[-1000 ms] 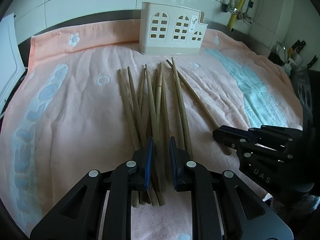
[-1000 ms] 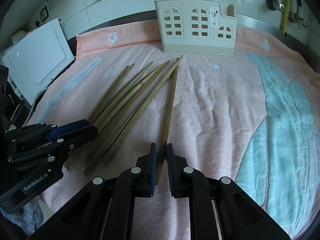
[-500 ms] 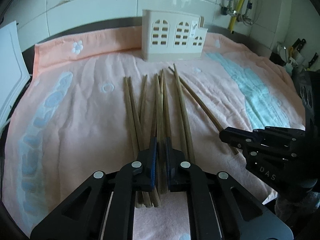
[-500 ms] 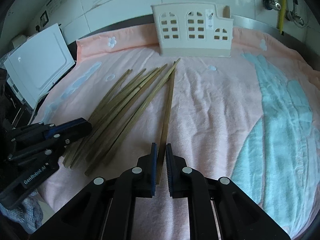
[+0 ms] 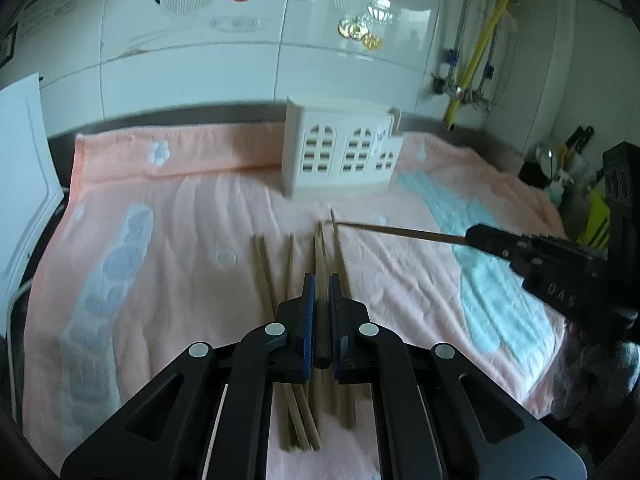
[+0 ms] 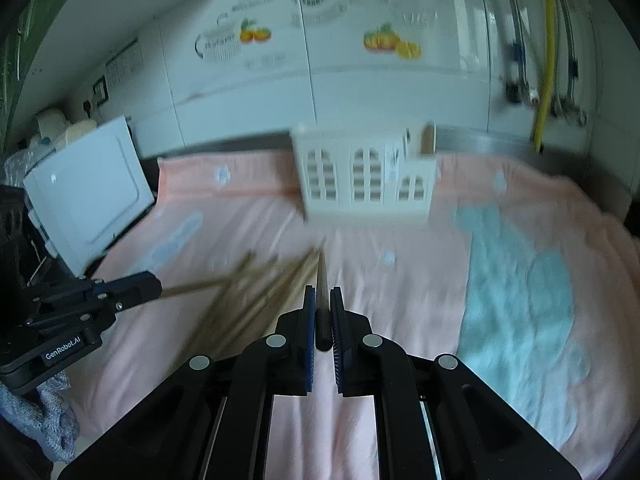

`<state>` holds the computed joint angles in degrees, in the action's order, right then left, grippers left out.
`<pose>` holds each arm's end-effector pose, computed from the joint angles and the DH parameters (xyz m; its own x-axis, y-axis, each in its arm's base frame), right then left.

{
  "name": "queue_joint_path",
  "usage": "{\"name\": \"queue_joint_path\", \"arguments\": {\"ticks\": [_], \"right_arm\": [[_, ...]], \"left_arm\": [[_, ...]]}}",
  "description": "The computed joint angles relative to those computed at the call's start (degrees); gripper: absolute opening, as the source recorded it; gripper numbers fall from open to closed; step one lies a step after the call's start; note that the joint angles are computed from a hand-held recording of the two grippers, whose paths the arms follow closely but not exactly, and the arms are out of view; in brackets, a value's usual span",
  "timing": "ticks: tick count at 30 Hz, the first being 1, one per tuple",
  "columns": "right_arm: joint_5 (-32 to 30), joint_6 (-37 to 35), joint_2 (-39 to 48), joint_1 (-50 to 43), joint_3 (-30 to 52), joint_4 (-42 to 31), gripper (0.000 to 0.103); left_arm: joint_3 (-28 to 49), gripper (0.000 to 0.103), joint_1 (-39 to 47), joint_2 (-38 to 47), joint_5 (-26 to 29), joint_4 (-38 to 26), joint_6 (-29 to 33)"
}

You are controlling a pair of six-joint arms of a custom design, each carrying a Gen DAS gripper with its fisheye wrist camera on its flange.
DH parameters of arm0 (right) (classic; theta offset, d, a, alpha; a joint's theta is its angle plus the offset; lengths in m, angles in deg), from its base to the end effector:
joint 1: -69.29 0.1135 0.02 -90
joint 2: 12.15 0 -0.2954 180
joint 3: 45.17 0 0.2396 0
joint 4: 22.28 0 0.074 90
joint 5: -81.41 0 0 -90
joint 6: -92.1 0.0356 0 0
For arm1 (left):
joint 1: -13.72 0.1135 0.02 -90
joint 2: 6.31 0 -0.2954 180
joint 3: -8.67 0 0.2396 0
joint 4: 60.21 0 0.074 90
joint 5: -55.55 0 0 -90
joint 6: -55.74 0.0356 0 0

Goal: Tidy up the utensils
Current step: 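Lift the held chopsticks with both tools and carry them above the white holder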

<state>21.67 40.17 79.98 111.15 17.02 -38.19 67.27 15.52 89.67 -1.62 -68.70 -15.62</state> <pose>0.2440 0.1946 0.2140 -0.6149 0.1642 -0.7713 0.0816 0.9861 0.1448 0.3140 -0.0094 0.1872 -0.5676 0.2509 -0.7841 0.5618 0.8143 -0.1462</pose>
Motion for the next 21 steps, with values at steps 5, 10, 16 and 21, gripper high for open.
{"name": "queue_joint_path", "arguments": {"ticks": [5, 10, 16, 21], "right_arm": [[-3.8, -7.6, -2.3, -5.4, 5.2, -2.8, 0.007], [-10.3, -13.8, -3.4, -12.2, 11.8, -7.6, 0.007], [-14.4, -18.8, -3.6, -19.4, 20.9, -14.5, 0.007], [-16.3, -21.3, -1.5, -23.7, 29.1, -19.2, 0.007]], "left_arm": [[7.0, 0.005, -0.5, 1.6, 0.5, -4.0, -1.1], [13.7, 0.005, -2.0, 3.1, 0.0, -8.5, -1.3], [19.6, 0.005, -4.2, 4.7, -1.6, -11.6, -1.0], [23.1, 0.005, -6.0, 5.0, -2.5, -13.4, -0.6]]}}
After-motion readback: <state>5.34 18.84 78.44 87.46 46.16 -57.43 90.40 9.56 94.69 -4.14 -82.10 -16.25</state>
